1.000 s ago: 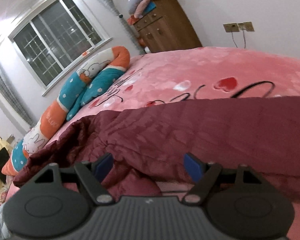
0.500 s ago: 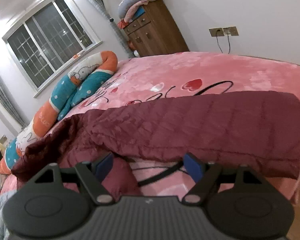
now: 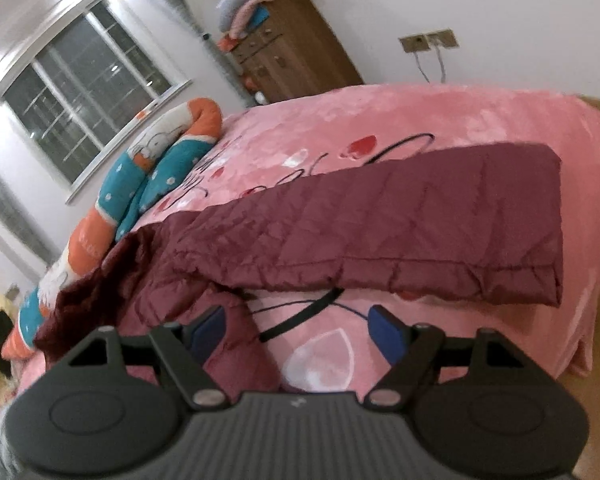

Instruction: Fold large clothes

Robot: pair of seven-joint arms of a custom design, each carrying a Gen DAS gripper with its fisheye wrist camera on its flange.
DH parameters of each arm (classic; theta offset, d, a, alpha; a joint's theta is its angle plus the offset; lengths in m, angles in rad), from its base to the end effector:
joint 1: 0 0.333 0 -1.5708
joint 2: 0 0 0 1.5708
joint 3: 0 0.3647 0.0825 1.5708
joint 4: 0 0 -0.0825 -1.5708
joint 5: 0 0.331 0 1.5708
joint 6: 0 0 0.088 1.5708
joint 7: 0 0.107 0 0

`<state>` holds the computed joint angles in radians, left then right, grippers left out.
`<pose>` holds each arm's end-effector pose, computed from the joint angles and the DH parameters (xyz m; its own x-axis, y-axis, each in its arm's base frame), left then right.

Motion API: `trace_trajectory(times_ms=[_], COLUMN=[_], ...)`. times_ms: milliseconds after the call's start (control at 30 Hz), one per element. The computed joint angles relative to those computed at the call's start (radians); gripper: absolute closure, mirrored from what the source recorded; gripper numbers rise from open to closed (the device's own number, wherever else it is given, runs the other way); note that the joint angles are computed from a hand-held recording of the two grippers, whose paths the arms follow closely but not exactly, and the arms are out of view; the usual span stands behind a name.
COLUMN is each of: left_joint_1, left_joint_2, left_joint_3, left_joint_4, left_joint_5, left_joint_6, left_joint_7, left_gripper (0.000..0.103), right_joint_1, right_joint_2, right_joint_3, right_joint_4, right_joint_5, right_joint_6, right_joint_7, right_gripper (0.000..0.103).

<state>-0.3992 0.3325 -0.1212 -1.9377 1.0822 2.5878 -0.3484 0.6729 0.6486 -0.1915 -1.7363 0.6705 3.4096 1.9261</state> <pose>0.5283 -0.3130 0.4211 0.4443 -0.8677 0.2228 -0.6231 -0.4780 -0.6191 0.6316 0.2895 0.4064 -0.1769 -0.7897 -0.5874 -0.5405 0.5767 -0.6125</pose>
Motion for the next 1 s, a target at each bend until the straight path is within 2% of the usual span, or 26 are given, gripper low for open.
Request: trace_trajectory(times_ms=[67, 133, 200, 233, 267, 300, 367, 433, 500, 767, 900, 1000], left_joint_1=[0.002, -0.003, -0.007, -0.01, -0.014, -0.016, -0.022, -0.023, -0.018, 0.001, 0.022, 0.036], left_joint_2=[0.012, 0.016, 0.01, 0.013, 0.017, 0.021, 0.019, 0.015, 0.007, 0.01, 0.028, 0.048], left_joint_3=[0.0, 0.001, 0.002, 0.002, 0.001, 0.002, 0.005, 0.009, 0.013, 0.036, 0.049, 0.06], left_joint_4=[0.011, 0.016, 0.007, 0.014, 0.023, 0.032, 0.038, 0.042, 0.04, 0.119, 0.184, 0.236], left_joint_5=[-0.005, -0.005, 0.002, 0.004, 0.002, 0.003, 0.019, 0.047, 0.076, 0.25, 0.335, 0.376], left_joint_6=[0.002, -0.005, -0.008, -0.015, -0.029, -0.036, -0.04, -0.03, -0.011, 0.064, 0.098, 0.107], left_joint_7=[0.011, 0.023, 0.022, 0.024, 0.031, 0.036, 0.027, 0.012, -0.006, -0.138, -0.205, -0.243], left_gripper=[0.028, 0.034, 0.05, 0.055, 0.063, 0.07, 0.078, 0.083, 0.088, 0.09, 0.091, 0.091], right_joint_1=[-0.048, -0.166, -0.242, -0.284, -0.316, -0.328, -0.295, -0.295, -0.283, -0.171, -0.139, -0.102], right_joint_2=[0.002, 0.007, 0.022, 0.032, 0.045, 0.054, 0.069, 0.087, 0.102, 0.155, 0.187, 0.22], right_joint_3=[0.055, 0.201, 0.293, 0.341, 0.378, 0.389, 0.341, 0.334, 0.313, 0.156, 0.097, 0.03], right_joint_4=[0.001, -0.002, 0.002, 0.003, 0.007, 0.015, 0.038, 0.057, 0.075, 0.168, 0.219, 0.268], right_joint_5=[-0.011, -0.066, -0.108, -0.133, -0.153, -0.159, -0.117, -0.101, -0.09, 0.033, 0.088, 0.143], right_joint_6=[0.017, 0.068, 0.094, 0.111, 0.123, 0.127, 0.107, 0.119, 0.128, 0.096, 0.088, 0.073], right_joint_7=[0.009, 0.023, 0.047, 0.066, 0.089, 0.11, 0.143, 0.176, 0.192, 0.201, 0.207, 0.215], right_gripper=[0.025, 0.026, 0.027, 0.028, 0.029, 0.031, 0.036, 0.042, 0.043, 0.045, 0.045, 0.045])
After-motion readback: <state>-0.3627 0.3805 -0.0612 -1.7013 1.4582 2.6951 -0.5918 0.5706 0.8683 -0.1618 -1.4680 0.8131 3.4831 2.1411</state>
